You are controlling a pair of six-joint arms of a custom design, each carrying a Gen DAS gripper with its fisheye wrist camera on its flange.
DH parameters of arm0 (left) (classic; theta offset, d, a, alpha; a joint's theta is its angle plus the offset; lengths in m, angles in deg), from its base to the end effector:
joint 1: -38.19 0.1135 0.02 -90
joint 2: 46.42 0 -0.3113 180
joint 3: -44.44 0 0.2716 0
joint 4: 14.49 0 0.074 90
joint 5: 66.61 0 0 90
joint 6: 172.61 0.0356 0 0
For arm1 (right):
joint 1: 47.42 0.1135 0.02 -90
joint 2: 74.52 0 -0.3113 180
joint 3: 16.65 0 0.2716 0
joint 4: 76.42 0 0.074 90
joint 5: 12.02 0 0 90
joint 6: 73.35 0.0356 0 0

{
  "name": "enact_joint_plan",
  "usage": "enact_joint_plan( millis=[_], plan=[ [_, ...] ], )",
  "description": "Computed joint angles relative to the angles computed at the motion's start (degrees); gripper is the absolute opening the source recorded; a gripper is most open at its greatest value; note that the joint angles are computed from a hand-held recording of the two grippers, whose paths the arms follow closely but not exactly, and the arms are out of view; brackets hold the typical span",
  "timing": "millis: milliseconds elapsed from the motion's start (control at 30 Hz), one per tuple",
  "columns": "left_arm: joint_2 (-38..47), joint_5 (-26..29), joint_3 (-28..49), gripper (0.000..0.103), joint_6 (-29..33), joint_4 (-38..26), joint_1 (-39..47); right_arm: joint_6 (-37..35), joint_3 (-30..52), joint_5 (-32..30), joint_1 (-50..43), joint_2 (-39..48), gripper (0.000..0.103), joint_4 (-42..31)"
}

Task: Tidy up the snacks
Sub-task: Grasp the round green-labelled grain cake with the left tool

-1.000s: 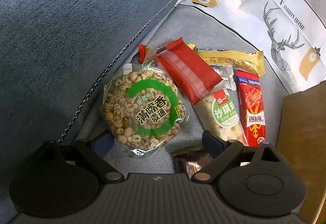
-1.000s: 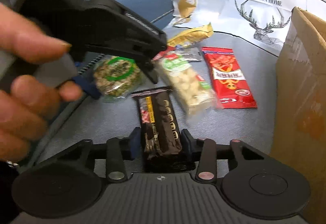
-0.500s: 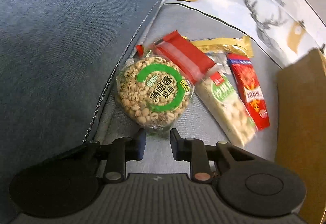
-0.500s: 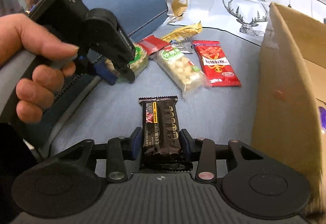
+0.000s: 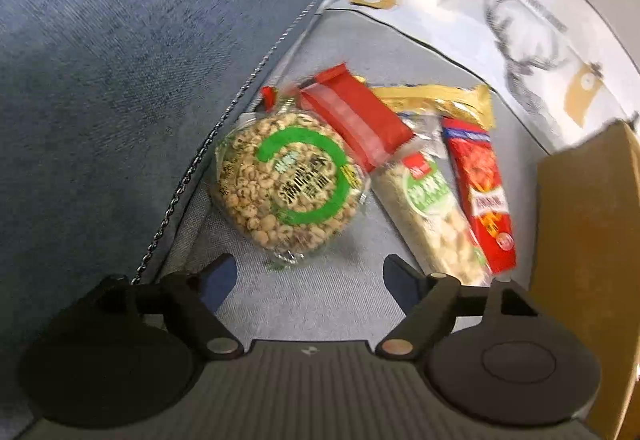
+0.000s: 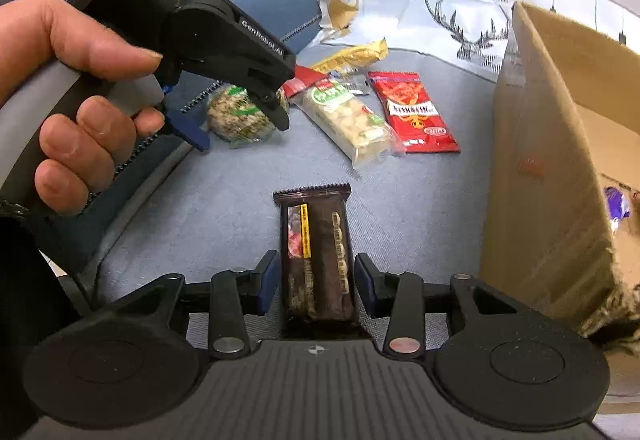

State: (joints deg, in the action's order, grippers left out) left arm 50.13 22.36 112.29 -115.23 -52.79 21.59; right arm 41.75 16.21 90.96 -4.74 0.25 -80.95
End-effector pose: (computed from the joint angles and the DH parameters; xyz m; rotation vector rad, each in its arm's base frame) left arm 0.3227 -0.0955 0.1915 -0.3898 2.7339 -0.2114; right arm 0.1637 0.1400 0.1537 -0.2561 2.3620 0.3047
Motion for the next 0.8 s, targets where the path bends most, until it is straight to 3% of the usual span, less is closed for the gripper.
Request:
enact_joint_plan(
  millis=[100, 433, 600, 800],
  plan=[
    [1.8, -1.0, 1.1, 0.086, -4.5, 0.6, 0.4, -0.3, 0.5, -1.7, -1.6, 1.9, 0.05, 0.9],
    [6.7, -8.8, 4.4, 0.091, -18.5, 3.6, -0.4, -2.7, 2.6, -5.2, -4.1, 6.6, 0.054, 1.9],
    [7.0, -10.3, 4.7, 0.083, -15.7, 3.1, -1.2, -3.9, 2.3, -5.6, -4.5, 6.7, 0.053, 2.5],
    [4.2, -2.8, 2.0, 0.083, -5.5, 3.9, 0.9, -3.8, 1.5, -3.1, -3.2, 6.0, 0.049, 2.7]
  ],
)
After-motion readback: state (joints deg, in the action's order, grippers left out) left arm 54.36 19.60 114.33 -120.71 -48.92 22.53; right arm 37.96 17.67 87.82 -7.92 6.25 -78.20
